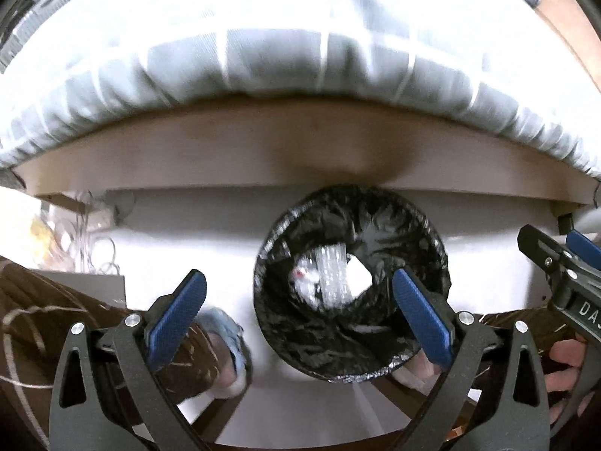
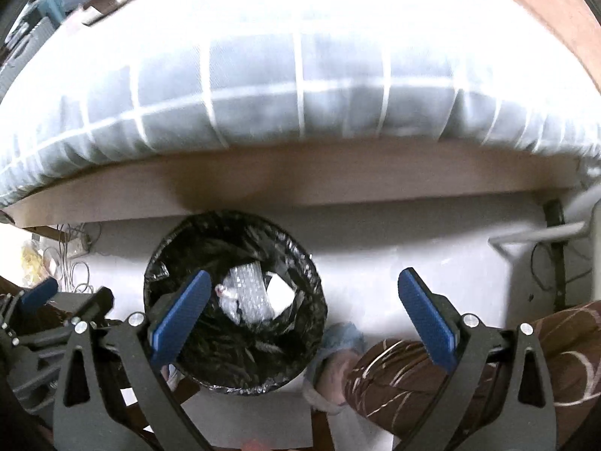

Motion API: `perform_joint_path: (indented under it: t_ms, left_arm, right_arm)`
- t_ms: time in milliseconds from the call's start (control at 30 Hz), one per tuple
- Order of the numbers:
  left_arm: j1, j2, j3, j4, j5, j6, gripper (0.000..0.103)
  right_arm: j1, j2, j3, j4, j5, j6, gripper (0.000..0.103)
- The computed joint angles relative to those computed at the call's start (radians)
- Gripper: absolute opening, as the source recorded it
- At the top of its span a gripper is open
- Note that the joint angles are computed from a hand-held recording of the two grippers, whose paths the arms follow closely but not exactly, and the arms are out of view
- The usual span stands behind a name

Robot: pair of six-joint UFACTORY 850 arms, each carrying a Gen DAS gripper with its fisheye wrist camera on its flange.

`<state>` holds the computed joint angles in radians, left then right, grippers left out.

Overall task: Collect trash
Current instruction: 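Raise both open tools from the bin back toward the trash on the bed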

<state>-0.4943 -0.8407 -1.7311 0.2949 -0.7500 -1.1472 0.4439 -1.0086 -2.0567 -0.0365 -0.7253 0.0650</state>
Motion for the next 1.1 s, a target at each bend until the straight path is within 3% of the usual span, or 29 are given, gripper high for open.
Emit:
perform_joint_path:
  t_ms: [200, 433, 567, 867, 1100]
  left_arm:
    - [-0.008, 0.082, 0.055, 0.137, 0.043, -0.102, 0.097]
    - [-0.015, 0.132, 0.062, 0.32, 0.033, -0.231, 0.097]
    - [-0.016, 0.15, 0.066, 0.369, 0.028, -0.274, 0.097]
    - [0.001, 0.183, 0.064, 0.444, 0.019, -0.321, 0.097]
    - [0.036, 0.181, 0.008, 0.476, 0.013, -0.285, 0.097]
  right_arm:
    - [0.002, 0.067, 0.055, -0.018, 0.095, 0.008, 0.096]
    - [0.021, 0.138, 0.119, -0.126, 0.242, 0.064, 0.096]
    - [0.026, 0.147, 0.114, -0.141, 0.282, 0.073, 0.096]
    - [0.029, 0.143, 0.059, -0.127, 0.313, 0.069, 0.096]
    - [0.021, 0.047, -0.153, -0.083, 0.247, 0.039, 0.096]
